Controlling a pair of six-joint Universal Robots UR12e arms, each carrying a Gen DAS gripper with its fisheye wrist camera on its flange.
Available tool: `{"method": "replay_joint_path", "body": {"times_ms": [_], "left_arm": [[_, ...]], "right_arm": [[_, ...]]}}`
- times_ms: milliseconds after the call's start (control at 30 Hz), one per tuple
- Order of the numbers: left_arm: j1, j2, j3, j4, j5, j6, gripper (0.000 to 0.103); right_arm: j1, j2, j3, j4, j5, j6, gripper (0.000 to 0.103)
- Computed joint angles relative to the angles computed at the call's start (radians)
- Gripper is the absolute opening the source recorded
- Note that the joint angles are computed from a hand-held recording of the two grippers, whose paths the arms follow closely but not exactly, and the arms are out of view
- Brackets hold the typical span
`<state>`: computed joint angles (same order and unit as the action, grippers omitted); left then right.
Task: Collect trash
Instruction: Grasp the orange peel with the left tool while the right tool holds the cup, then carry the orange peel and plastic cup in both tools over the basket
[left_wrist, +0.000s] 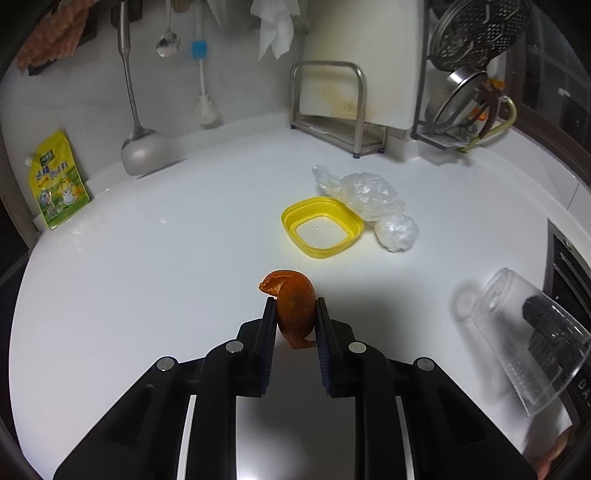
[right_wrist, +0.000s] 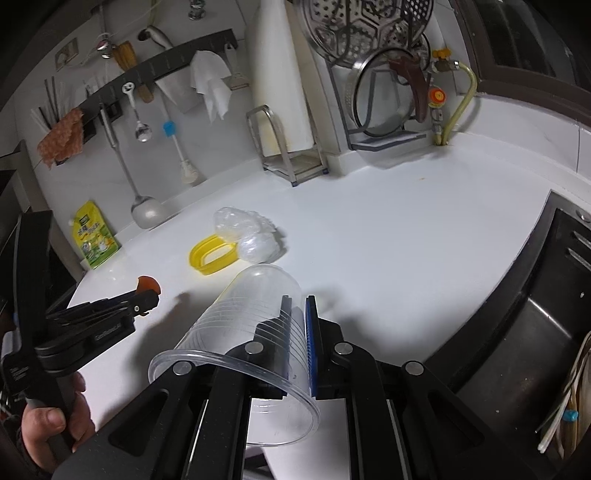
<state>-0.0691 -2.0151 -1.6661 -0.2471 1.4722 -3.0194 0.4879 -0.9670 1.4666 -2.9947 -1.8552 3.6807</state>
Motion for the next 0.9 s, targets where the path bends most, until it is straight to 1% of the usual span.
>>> {"method": "replay_joint_path", "body": {"times_ms": [200,433,567,700,900], "left_arm": [[0.013,0.073,-0.096,0.058,-0.038,0.033,0.021],[0.030,0.171,-0.223,0.111,-0.091,0.071,0.021],[0.038,0.221,-0.294,0.130,-0.111,0.103,0.021],[0.045,0.251,-0.343,0.137,-0.131,0.121,0.021],[0.056,0.278,-0.398,0.123,-0.156,0.132,0.021]], "right_arm": [[0.025,-0.038,0.050,-0.022,-0.016,0.018,0.008],[0.082,-0.094,0.128,-0.063,-0.064,0.038,0.008],[0.110,-0.114,0.167,-0.073,-0.071,0.054,0.008],[0.131,-0.127,0.194,-0.076,-0.074,0.068,0.008],[0.158,-0.142,0.224,-0.056,-0.077,0.079,0.008]]}}
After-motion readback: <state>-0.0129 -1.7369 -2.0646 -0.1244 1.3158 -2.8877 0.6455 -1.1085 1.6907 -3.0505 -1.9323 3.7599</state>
